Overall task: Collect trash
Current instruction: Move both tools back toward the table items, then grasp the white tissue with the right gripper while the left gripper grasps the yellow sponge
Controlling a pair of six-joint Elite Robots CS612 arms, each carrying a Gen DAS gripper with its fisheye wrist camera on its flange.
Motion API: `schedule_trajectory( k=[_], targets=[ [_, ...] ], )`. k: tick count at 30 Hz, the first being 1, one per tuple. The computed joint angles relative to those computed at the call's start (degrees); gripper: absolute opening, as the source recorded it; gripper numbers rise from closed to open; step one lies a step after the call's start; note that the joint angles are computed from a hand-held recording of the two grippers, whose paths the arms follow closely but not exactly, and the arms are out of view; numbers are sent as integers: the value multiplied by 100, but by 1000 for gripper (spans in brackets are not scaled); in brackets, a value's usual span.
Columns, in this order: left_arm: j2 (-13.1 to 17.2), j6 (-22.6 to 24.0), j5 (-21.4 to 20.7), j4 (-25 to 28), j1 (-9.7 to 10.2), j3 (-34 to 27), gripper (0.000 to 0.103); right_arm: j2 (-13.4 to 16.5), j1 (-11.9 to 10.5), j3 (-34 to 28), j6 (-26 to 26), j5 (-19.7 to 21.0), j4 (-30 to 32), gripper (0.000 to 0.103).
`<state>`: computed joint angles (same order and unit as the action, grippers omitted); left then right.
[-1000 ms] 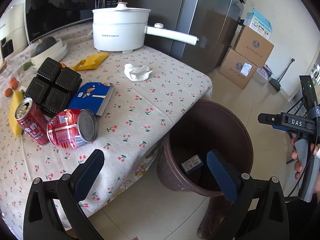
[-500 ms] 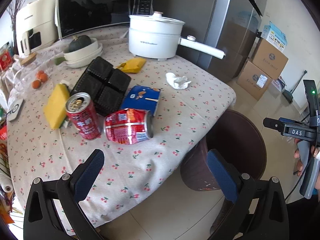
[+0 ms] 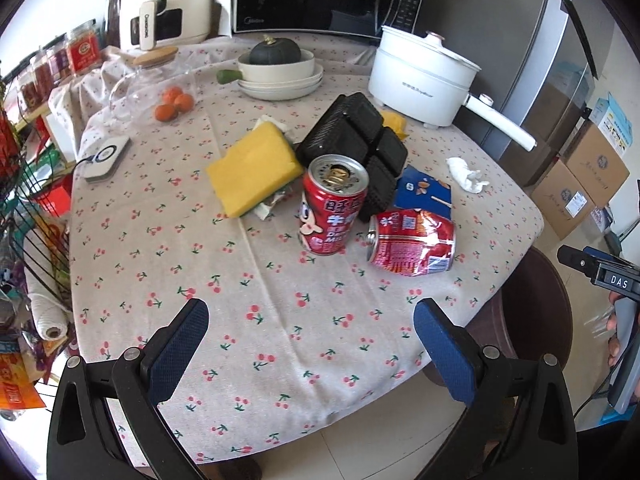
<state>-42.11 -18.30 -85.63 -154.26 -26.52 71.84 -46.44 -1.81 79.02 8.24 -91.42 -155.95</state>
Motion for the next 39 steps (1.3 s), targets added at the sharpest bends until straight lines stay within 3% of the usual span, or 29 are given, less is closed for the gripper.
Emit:
schedule_trajectory(
  k=[5,13,18,25,28,30,31,33,39],
  targets=[
    [5,-163,16,76,92,-10,103,262,107,-481,-11,143,311,102],
    [137,-354,290,140,222,-213,103,935,174,-1539,-137,-291,569,102],
    [252,-260,529,-53,276,-307,103,1428,99,-2339,230,2,1056,101],
    [529,-374,150,-133,447,-654,103,1941,77,-3078,392,-25,1260,91],
    [665,-704,-296,186,560,-953,103,2072,87,-3272,396,-72,1337,76],
    [759,-905,-564,377,619,-1166,103,2137,99,-3379,366,-96,1431,45],
    [803,-1035,-696,417,643,-1252,103,2131,103,-3347,320,-65,1320,43],
    [908,-1356,-980,444,688,-1429,103,2131,109,-3358,147,60,1310,17],
    [1266,-1959,-1427,508,725,-2008,101,1989,103,-3178,-44,222,1353,13]
  ],
)
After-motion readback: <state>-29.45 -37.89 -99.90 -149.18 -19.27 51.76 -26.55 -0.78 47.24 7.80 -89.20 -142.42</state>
